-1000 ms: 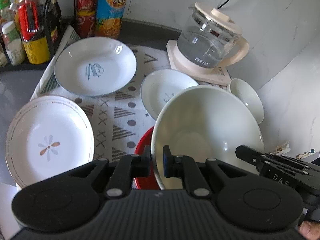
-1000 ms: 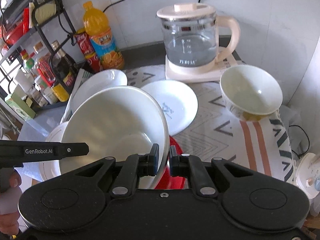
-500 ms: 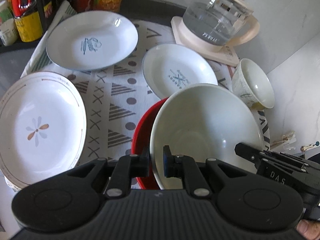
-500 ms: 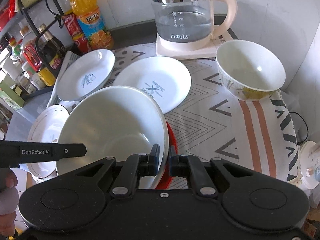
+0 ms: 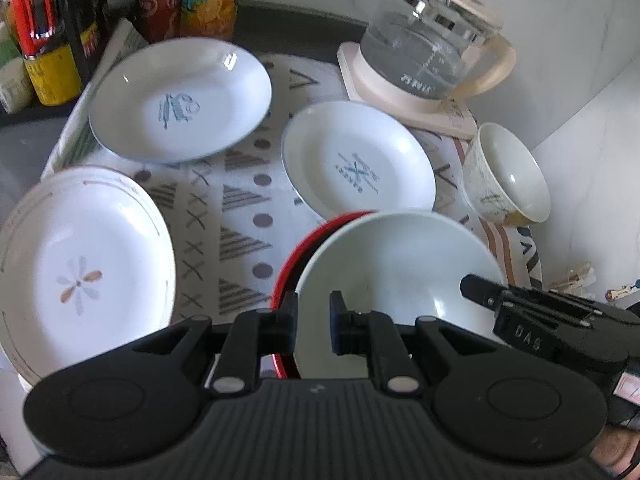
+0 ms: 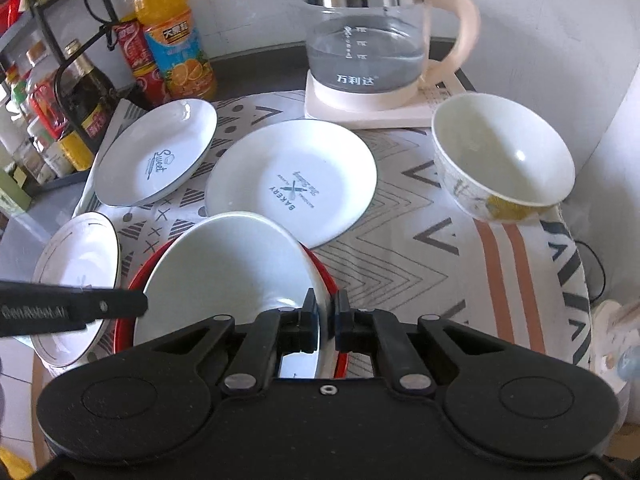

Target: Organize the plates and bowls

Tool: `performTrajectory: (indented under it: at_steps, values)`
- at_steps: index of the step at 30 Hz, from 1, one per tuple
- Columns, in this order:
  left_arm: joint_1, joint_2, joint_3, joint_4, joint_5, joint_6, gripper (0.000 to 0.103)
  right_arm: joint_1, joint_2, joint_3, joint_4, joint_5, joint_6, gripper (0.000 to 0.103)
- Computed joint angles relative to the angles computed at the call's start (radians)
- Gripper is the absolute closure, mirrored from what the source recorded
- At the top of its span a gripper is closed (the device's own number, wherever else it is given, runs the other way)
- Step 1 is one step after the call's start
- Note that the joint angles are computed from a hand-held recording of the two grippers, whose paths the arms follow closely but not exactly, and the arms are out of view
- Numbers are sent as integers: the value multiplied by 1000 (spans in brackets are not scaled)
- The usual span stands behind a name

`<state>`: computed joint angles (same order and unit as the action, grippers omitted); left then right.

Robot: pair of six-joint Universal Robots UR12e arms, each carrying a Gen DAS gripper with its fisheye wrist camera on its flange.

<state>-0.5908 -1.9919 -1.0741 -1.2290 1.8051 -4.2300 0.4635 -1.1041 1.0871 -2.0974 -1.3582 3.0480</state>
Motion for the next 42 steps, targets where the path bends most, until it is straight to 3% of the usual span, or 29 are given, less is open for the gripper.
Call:
performTrajectory:
  at_steps: [5,10,13,14,18,25,42]
  values:
    - [1,-6,29,-40,20,-3,85,-6,7,-23,35,37,-10,92]
    - [1,-14,52,-53,43,-6,51,-19,1,-26,26,60,5,83]
    - [2,-23,68,-57,47,1,40,-28,-5,-21,13,63,23,75]
    - [2,-28,77,-61,49,5,39,-32,-8,-18,7,67,31,74]
    - [3,-49,109,-57,45,31,35,-49,-18,-3,-30,69,65,52]
    - [1,-105,189,-34,27,100,29,-79,-30,21,-83,51,113,34]
    - [0,-274,422,-9,16,203,28,-141,-7,25,-160,15,207,30]
